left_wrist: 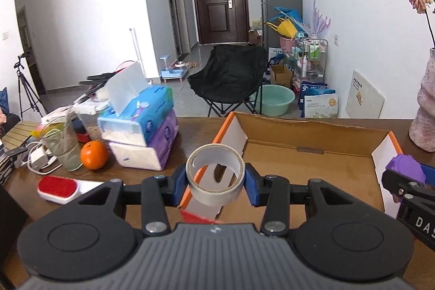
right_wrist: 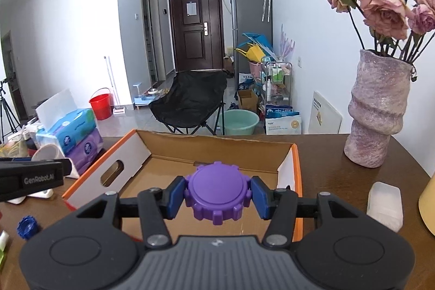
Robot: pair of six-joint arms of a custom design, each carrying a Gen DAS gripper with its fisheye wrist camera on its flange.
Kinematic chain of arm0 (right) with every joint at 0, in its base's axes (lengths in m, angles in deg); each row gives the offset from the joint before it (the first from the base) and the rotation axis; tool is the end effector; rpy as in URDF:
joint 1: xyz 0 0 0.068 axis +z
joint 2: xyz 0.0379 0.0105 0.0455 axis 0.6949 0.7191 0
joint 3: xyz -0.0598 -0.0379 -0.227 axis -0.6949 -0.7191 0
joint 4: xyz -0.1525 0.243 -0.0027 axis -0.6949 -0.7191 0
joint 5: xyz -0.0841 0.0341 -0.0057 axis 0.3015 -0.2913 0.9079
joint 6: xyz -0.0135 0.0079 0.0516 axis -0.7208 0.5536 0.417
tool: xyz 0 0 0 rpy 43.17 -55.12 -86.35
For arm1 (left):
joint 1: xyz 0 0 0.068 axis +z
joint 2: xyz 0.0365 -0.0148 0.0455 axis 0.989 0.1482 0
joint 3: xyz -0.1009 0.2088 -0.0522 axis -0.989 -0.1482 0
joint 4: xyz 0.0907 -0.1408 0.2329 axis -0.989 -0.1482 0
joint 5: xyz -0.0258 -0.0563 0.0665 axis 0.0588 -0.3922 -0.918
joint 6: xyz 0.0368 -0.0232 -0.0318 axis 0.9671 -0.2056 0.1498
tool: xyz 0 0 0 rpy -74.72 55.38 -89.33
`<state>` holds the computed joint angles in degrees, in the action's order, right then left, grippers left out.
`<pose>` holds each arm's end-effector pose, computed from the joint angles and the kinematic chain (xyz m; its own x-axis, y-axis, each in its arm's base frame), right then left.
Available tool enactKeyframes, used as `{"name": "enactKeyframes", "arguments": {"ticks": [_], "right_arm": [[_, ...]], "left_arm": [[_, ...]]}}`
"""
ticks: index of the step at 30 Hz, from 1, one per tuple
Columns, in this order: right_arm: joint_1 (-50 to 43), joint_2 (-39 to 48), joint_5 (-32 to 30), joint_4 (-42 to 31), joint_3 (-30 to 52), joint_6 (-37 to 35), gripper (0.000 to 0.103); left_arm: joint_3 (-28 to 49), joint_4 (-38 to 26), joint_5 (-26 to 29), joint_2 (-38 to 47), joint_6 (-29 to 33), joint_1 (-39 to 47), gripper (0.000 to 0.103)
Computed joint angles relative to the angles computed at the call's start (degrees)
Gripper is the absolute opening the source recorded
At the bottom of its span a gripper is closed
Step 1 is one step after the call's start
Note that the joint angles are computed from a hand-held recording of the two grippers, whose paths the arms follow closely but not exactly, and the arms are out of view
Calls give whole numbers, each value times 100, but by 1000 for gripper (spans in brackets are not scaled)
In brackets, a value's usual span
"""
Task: Organize rigid objects
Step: 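Carry the tape roll and purple cap with both grippers over the cardboard box, then open both grippers to drop the tape roll and purple cap into the box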
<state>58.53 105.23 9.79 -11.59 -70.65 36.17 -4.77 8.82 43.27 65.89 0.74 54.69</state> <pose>0.1714 0.0343 0.1541 -0.5073 0.0991 -0.8560 0.1004 0.9934 0.0554 0.2169 -0.0929 0.1612 -0.5681 0.0903 -0.8180 0.0103 0.9947 0.1026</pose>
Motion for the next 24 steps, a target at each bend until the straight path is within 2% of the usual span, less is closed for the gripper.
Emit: {"name": "enactKeyframes", "arguments": {"ticks": [8, 13, 17, 24], "right_arm": [[-360, 1954, -192, 1449, 382, -187, 51], [-532, 2788, -415, 2218, 332, -159, 51], [-577, 3231, -478, 2641, 276, -165, 51], [-678, 3478, -436, 2857, 231, -174, 51]], "left_arm": [[566, 769, 266, 1395, 13, 152, 44], [787, 1132, 311, 2158, -15, 244, 44], [913, 1348, 395, 2601, -34, 282, 44], [1028, 1595, 586, 3039, 39, 326, 45]]}}
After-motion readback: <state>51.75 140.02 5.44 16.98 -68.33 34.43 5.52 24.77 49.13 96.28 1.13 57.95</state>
